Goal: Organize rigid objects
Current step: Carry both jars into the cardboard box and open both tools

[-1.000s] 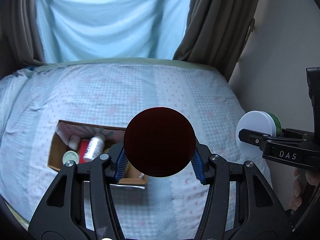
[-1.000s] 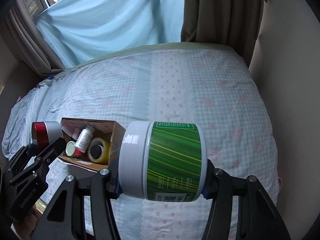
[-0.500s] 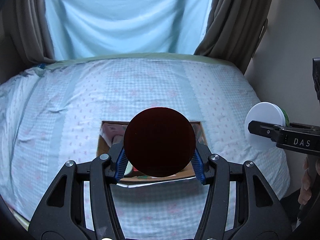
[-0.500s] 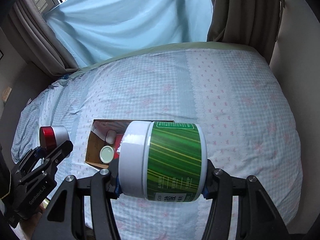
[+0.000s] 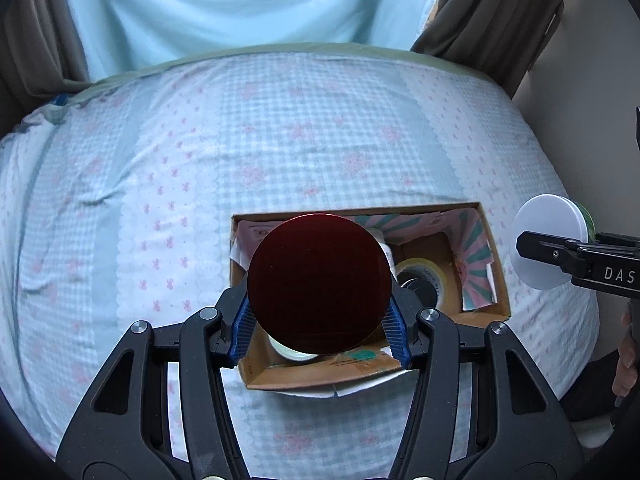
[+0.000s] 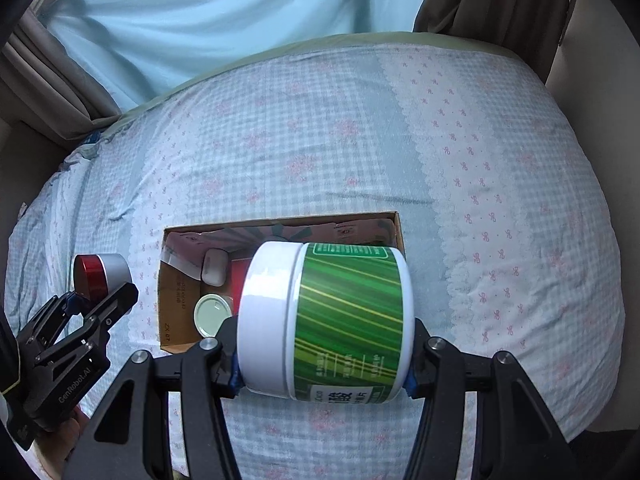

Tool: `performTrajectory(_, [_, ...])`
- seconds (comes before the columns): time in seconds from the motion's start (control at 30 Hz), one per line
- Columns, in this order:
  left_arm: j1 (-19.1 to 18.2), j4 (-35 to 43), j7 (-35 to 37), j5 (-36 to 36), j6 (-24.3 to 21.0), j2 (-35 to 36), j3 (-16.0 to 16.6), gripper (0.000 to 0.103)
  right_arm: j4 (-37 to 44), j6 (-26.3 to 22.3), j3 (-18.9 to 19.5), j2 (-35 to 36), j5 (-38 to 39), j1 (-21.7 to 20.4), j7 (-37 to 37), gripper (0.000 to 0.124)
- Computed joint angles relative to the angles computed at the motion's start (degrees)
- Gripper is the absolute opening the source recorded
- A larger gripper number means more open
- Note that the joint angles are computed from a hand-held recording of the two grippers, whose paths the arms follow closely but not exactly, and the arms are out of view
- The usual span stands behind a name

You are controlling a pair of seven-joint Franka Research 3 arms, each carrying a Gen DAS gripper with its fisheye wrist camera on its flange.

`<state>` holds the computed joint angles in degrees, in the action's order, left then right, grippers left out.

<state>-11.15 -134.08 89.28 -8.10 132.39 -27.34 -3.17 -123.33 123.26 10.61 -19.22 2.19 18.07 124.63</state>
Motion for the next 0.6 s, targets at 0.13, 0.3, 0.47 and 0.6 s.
performTrajectory(0.13, [0.5,0.7,0.9,-0.5,0.1,5.0,0.3,0.051,1.1,0.2,-0.7,4.9,0.3,0.0,-1.2,0.052])
performTrajectory(0.3, [1.9,2.2,2.0,0.0,0.0,11.2,-0.8,0.051,2.4,-0.1,-2.1,10.7,0.8,0.4,-3.3,0.052])
performTrajectory(0.47, [3.1,4.2,2.2,0.6,-0.5,15.8,-2.2,0.051,4.0,-0.9,-3.2,15.3,0.8,1.0,-5.8,0.052])
performTrajectory(0.6, [3.6,5.1,3.2,1.4,-0.8,17.8,-3.1,0.051,5.4,-1.8,-4.0,17.6,0.8,1.1,-5.9,0.052])
